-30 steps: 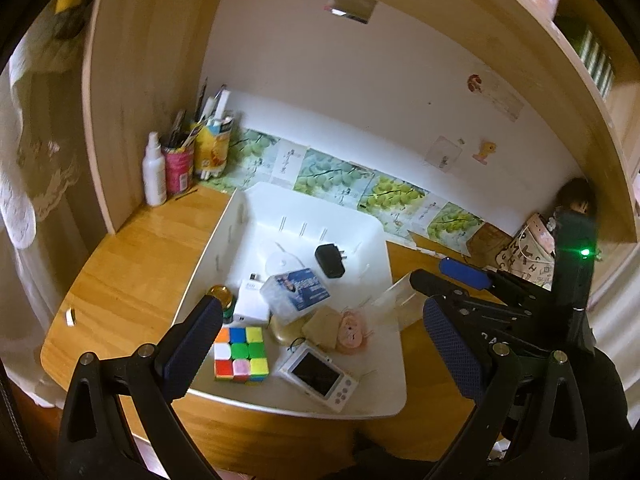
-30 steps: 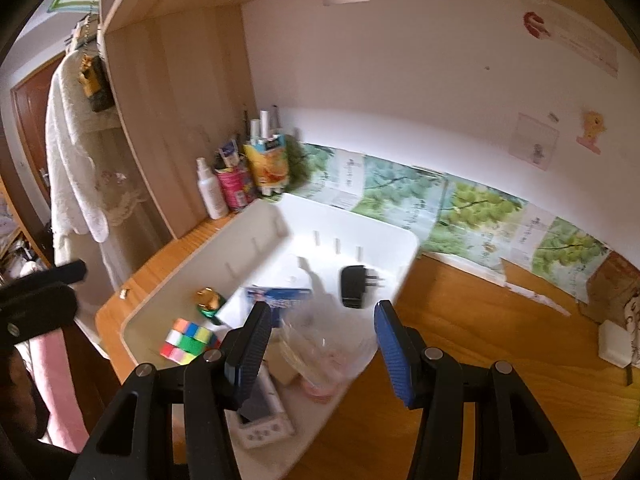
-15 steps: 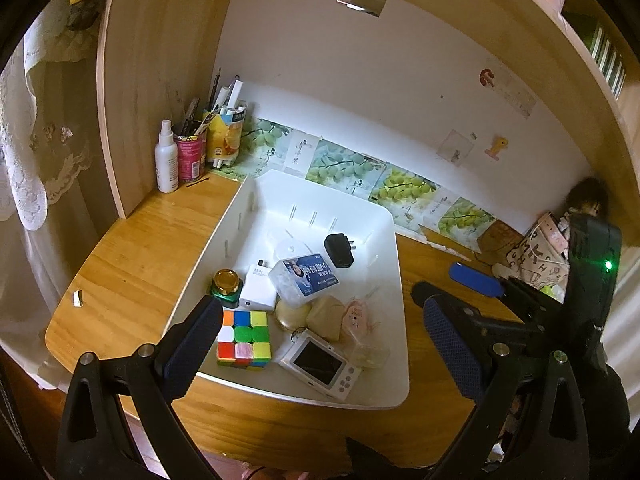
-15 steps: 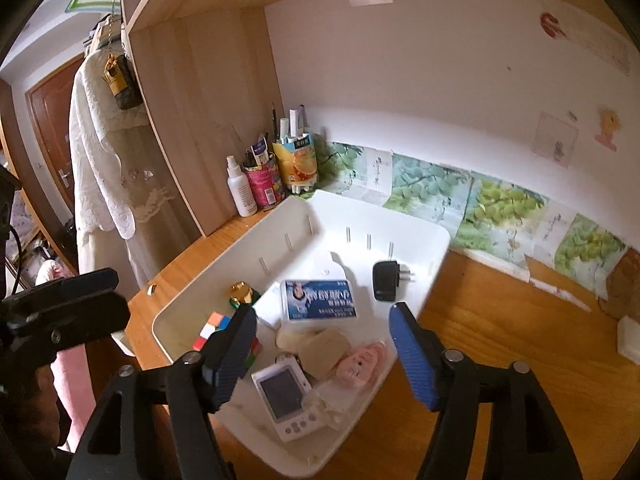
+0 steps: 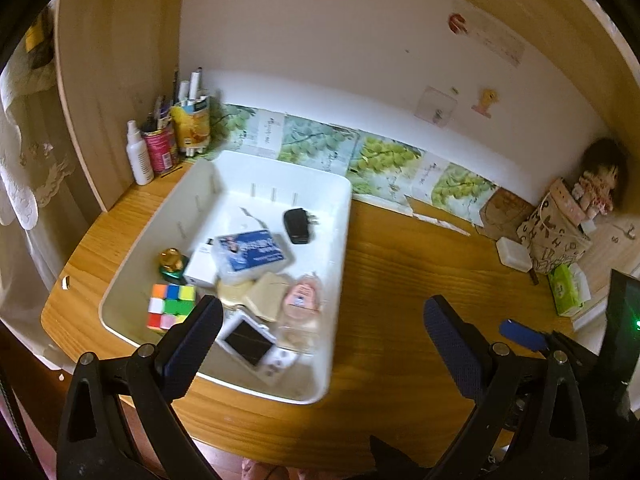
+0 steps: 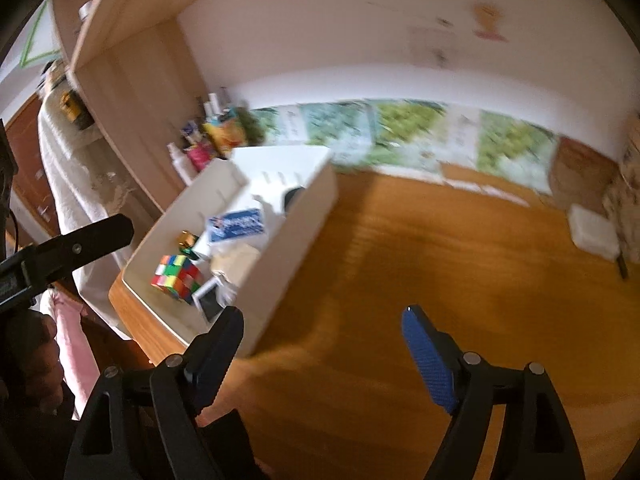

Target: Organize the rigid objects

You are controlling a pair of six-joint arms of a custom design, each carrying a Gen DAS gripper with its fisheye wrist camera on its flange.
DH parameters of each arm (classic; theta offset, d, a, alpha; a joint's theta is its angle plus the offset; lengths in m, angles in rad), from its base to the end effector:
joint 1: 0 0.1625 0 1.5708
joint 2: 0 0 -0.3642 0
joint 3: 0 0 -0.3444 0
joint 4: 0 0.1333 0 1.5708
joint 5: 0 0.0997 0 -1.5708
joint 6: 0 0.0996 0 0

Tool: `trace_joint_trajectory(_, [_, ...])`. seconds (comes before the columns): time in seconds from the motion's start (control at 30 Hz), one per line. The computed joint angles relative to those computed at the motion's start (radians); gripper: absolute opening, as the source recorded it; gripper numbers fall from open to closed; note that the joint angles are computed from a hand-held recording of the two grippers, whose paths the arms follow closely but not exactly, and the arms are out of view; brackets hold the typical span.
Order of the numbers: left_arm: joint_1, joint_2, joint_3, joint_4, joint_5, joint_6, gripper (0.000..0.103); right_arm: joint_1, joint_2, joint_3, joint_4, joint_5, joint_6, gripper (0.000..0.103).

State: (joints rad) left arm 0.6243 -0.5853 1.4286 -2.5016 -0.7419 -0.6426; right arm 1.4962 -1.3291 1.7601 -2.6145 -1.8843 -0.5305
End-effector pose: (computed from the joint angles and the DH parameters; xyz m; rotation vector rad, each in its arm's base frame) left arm -0.3967 -0.5405 0.0482 0.3289 2.4642 -0.8565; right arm 0.0623 -0.5423 0.3521 0.4591 -2.5521 0.6600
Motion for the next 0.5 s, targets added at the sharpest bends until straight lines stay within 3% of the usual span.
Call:
trace_joint_trajectory(0.23, [-0.033, 0.107, -0.152, 0.125, -0.003, -0.047, 0.101, -0.052, -0.093, -0.033, 0.126, 0.015, 0.055, 0.085])
trace_joint_trajectory(0.37, [-0.050, 0.153, -0.238, 0.197, 0.009, -0.046, 0.101, -0.075, -0.133, -0.064, 0.197, 0.024, 0.162, 0.085])
trace_joint_trajectory(0.5, [-0.060, 0.212, -0.374, 0.379, 0.055, -0.096, 0.102, -0.086, -0.159, -0.078, 0.229, 0.004, 0.266, 0.086])
